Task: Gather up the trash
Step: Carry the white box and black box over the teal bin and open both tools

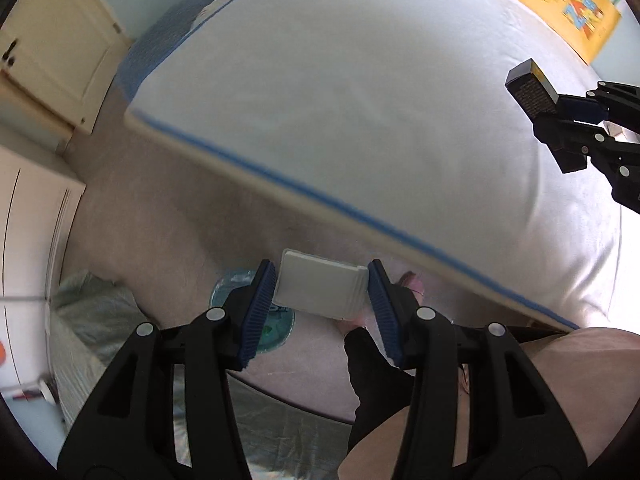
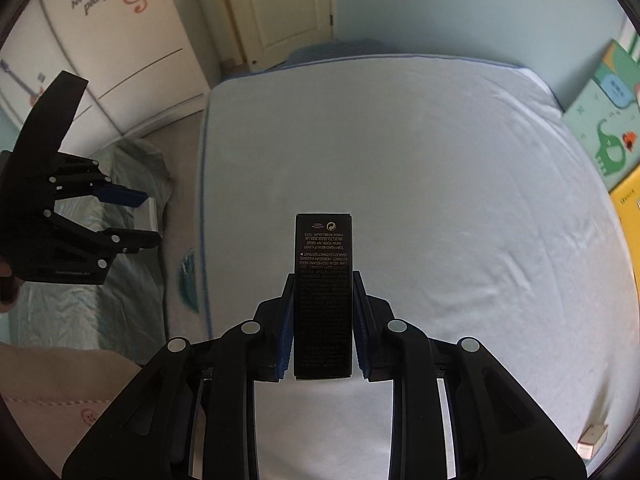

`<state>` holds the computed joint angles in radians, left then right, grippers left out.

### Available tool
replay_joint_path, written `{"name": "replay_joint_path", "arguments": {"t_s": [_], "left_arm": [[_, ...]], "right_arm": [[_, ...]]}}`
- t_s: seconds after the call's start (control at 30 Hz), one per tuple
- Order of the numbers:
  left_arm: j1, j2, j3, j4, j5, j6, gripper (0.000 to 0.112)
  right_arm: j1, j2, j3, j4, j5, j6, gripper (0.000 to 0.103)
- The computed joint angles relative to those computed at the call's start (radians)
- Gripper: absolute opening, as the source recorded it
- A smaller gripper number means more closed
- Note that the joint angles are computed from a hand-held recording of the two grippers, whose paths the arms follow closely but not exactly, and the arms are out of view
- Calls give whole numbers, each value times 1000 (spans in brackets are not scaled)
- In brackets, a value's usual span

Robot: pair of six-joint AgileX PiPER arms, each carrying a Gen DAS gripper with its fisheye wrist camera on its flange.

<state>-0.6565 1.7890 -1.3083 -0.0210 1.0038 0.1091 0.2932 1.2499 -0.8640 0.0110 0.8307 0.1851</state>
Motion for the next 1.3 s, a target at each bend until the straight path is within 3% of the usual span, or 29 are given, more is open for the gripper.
{"name": "replay_joint_path", "arguments": {"t_s": [0.2, 0.53, 0.93, 1.3], "left_arm": [[98, -57, 120, -11, -47, -42, 46], [295, -160, 297, -19, -99, -69, 46], [571, -266, 435, -56, -112, 45, 46], [757, -222, 432, -78, -128, 160, 46]], "right_arm": [[111, 169, -161, 46, -29, -62, 26], [219, 425, -454, 175, 11, -236, 26], [337, 696, -811, 259, 111, -363, 26], [403, 909, -1177, 274, 279, -360, 26]]}}
